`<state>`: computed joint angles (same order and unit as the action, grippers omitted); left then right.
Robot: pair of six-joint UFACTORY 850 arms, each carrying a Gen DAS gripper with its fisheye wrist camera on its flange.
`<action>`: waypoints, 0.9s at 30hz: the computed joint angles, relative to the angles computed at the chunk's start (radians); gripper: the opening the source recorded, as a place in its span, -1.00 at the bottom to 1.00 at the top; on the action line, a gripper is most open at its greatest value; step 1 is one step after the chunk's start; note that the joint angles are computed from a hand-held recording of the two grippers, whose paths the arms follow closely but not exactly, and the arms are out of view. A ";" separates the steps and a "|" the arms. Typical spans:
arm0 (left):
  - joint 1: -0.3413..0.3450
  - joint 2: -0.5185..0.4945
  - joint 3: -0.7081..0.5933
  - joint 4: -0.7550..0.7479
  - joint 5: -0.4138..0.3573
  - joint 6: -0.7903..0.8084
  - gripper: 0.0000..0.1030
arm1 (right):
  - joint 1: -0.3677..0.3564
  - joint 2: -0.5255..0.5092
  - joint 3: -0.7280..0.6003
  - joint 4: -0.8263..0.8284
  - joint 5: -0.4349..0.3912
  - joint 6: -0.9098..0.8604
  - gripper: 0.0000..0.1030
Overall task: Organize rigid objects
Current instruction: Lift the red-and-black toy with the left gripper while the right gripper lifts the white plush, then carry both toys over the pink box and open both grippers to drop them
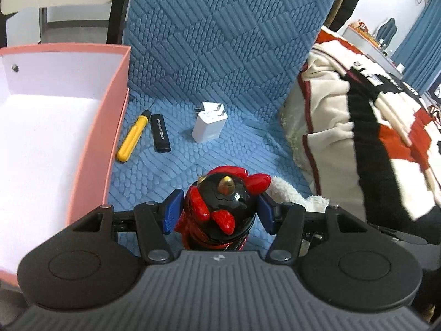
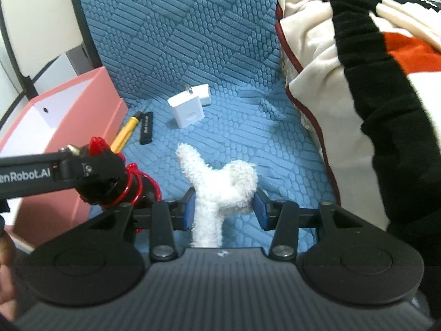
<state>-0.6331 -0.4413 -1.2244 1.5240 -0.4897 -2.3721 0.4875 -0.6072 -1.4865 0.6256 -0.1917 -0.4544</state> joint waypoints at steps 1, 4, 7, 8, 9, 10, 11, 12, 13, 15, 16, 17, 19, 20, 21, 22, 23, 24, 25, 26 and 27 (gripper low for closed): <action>-0.003 0.012 0.007 -0.014 -0.003 0.014 0.22 | 0.001 0.012 0.006 0.015 -0.001 -0.012 -0.10; -0.009 0.054 0.028 -0.046 -0.011 0.046 0.22 | 0.012 0.048 0.014 -0.005 0.001 0.009 -0.09; -0.010 0.098 0.049 -0.052 -0.014 0.065 0.22 | 0.022 0.075 0.007 -0.008 -0.007 0.018 -0.09; -0.009 0.113 0.055 -0.055 -0.015 0.074 0.22 | 0.027 0.084 0.001 -0.025 -0.007 0.034 -0.09; -0.007 0.128 0.062 -0.058 -0.014 0.083 0.22 | 0.033 0.091 -0.003 -0.043 -0.005 0.050 -0.09; -0.004 0.143 0.067 -0.066 -0.013 0.097 0.22 | 0.040 0.097 -0.012 -0.064 -0.008 0.072 -0.09; 0.000 0.160 0.073 -0.080 -0.012 0.116 0.22 | 0.045 0.100 -0.022 -0.077 -0.014 0.091 -0.09; 0.004 0.174 0.076 -0.093 -0.010 0.133 0.22 | 0.049 0.100 -0.036 -0.098 -0.020 0.118 -0.10; 0.008 0.193 0.083 -0.102 -0.011 0.150 0.22 | 0.057 0.102 -0.046 -0.140 -0.021 0.163 -0.10; 0.018 0.227 0.097 -0.116 -0.016 0.180 0.22 | 0.070 0.107 -0.064 -0.154 -0.021 0.179 -0.10; 0.023 0.244 0.105 -0.113 -0.020 0.186 0.22 | 0.076 0.108 -0.075 -0.149 -0.020 0.170 -0.10; 0.028 0.261 0.112 -0.115 -0.023 0.196 0.22 | 0.083 0.107 -0.087 -0.155 -0.016 0.175 -0.10; 0.044 0.292 0.123 -0.126 -0.028 0.218 0.22 | 0.096 0.102 -0.116 -0.187 -0.015 0.215 -0.10; 0.051 0.307 0.130 -0.134 -0.033 0.231 0.22 | 0.102 0.095 -0.135 -0.172 -0.018 0.204 -0.10; 0.058 0.322 0.137 -0.143 -0.039 0.246 0.22 | 0.107 0.090 -0.149 -0.162 -0.021 0.193 -0.10; 0.065 0.336 0.144 -0.151 -0.048 0.260 0.22 | 0.116 0.081 -0.171 -0.172 -0.026 0.205 -0.10; 0.072 0.351 0.152 -0.157 -0.056 0.272 0.22 | 0.124 0.073 -0.188 -0.186 -0.030 0.219 -0.10; 0.078 0.364 0.161 -0.154 -0.064 0.266 0.22 | 0.132 0.067 -0.203 -0.182 -0.032 0.213 -0.10; 0.080 0.378 0.175 -0.138 -0.079 0.246 0.22 | 0.141 0.061 -0.213 -0.138 -0.027 0.167 -0.10; 0.084 0.392 0.187 -0.128 -0.091 0.239 0.22 | 0.148 0.053 -0.225 -0.113 -0.024 0.141 -0.10; 0.089 0.404 0.198 -0.127 -0.100 0.240 0.22 | 0.158 0.042 -0.241 -0.123 -0.024 0.148 -0.10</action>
<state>-0.5446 -0.0371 -1.0263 1.3968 -0.5893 -2.1323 0.6456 -0.5652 -1.7275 0.5030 -0.2161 -0.3060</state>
